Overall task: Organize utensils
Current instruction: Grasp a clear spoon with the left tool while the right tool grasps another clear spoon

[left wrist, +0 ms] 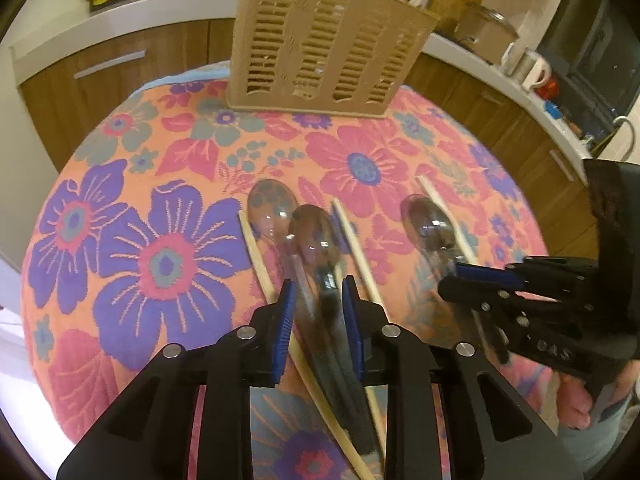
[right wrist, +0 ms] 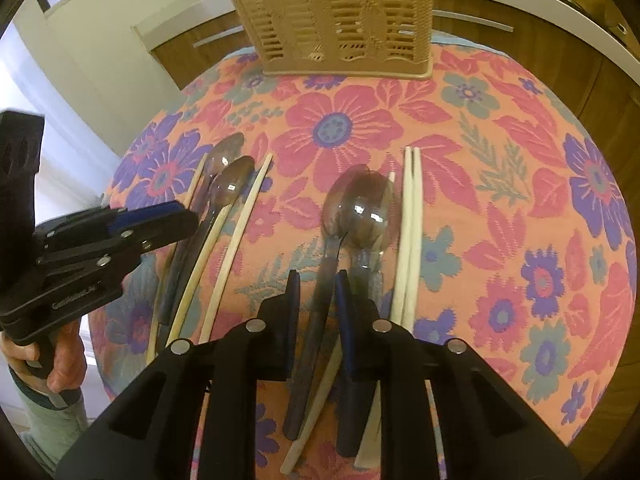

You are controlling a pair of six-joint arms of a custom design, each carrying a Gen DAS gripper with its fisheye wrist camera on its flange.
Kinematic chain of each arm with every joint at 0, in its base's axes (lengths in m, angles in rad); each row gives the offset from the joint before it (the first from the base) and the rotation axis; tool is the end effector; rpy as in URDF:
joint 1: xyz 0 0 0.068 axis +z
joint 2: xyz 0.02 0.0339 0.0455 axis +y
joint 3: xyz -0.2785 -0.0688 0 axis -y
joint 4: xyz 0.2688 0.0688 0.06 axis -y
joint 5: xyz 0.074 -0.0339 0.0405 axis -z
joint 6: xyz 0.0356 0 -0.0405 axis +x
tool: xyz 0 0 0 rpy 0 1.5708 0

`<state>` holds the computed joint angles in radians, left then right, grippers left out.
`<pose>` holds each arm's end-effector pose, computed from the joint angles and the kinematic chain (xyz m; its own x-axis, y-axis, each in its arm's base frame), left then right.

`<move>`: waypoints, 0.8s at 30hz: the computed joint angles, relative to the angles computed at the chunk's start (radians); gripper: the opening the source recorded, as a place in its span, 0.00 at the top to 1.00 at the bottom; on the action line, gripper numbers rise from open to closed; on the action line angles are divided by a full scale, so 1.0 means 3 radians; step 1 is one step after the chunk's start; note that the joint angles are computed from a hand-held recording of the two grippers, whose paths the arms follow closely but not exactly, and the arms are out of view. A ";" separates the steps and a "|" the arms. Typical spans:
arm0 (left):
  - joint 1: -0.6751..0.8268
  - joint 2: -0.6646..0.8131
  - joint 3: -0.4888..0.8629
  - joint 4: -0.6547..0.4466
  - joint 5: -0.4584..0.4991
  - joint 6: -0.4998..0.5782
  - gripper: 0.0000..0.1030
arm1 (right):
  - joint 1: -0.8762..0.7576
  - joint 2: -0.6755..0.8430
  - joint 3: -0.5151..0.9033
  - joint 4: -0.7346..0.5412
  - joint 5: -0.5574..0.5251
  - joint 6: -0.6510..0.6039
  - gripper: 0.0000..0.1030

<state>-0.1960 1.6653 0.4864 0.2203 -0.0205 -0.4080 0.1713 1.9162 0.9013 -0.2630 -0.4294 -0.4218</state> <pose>0.2624 -0.0514 0.0756 -0.8095 -0.2437 -0.5341 -0.1504 0.9655 -0.2126 0.3303 0.0722 0.0770 -0.7488 -0.5073 -0.4266 -0.6357 0.7319 0.2455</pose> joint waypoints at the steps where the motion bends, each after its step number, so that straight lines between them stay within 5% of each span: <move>1: 0.0009 0.0043 0.0032 -0.0007 -0.0019 0.0005 0.78 | 0.0031 0.0024 0.0022 -0.0001 0.0013 0.0020 0.85; 9: 0.0002 0.0233 0.0277 -0.0164 -0.0158 0.0037 0.78 | 0.0173 0.0044 0.0045 0.0132 0.0208 0.0086 0.93; 16: -0.0081 0.0232 0.0298 -0.0123 -0.0231 -0.0041 0.90 | 0.0144 -0.0061 -0.0057 0.0174 -0.0002 0.0028 0.99; 24: 0.0153 -0.0598 -0.0231 -0.0085 -0.0040 -0.0097 0.90 | 0.0091 0.0081 0.0236 -0.0338 -0.0476 -0.0067 0.99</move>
